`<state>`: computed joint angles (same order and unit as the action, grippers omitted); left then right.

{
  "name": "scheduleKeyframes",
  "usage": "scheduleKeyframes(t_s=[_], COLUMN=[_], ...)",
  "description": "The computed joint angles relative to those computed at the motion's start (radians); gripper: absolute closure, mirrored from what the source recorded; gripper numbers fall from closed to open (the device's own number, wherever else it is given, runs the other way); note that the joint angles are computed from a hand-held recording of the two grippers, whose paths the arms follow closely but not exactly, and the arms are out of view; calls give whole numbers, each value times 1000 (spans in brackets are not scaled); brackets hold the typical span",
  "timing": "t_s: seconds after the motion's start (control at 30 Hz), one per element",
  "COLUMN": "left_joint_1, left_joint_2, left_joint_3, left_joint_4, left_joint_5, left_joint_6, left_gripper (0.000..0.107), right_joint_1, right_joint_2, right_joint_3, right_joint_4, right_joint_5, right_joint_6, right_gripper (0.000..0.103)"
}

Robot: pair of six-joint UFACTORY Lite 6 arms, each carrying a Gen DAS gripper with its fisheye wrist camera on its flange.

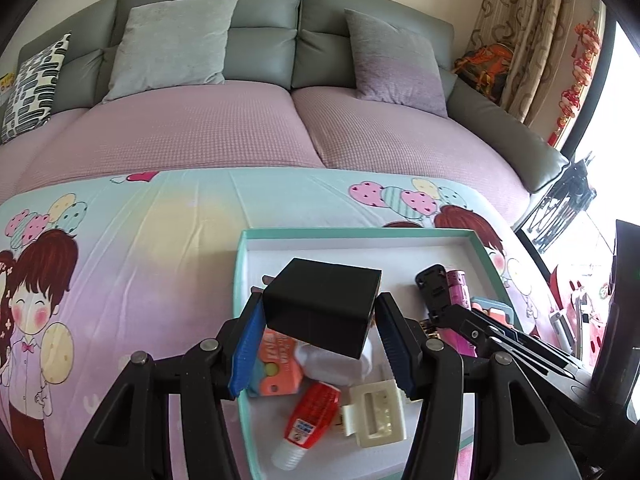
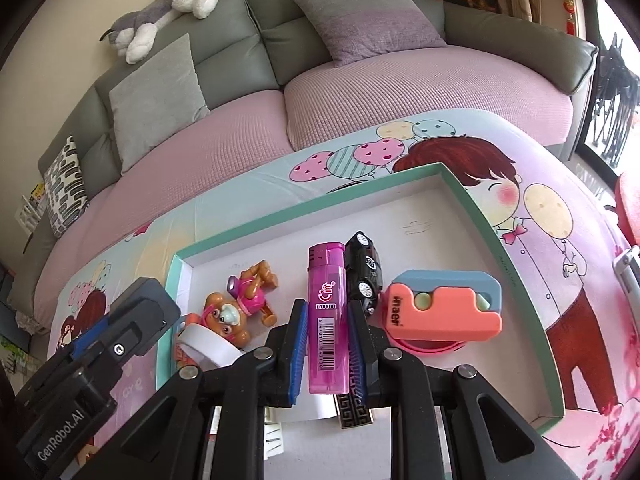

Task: Organize rigid objects
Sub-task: 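Lower and release the charger in the tray with left tool while right tool releases the lighter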

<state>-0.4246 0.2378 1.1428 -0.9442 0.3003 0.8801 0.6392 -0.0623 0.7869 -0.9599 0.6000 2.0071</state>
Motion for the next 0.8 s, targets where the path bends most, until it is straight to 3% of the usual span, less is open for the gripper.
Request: scheduleKeyframes(t_s=[0.53,0.8], left_joint_1=[-58,-56], left_joint_2=[48,75], left_joint_3=[46,63], left_joint_4=[-111,-81], left_joint_5=[14,12], left_joint_6=[75,44], left_gripper=[51,51], right_joint_1=[-12,-27], right_joint_2=[-23,6], right_joint_3=[-14,-10], right_joint_4=[39,62], right_joint_5=[7,-20], right_joint_6=[-43,-69], right_gripper=[81,81])
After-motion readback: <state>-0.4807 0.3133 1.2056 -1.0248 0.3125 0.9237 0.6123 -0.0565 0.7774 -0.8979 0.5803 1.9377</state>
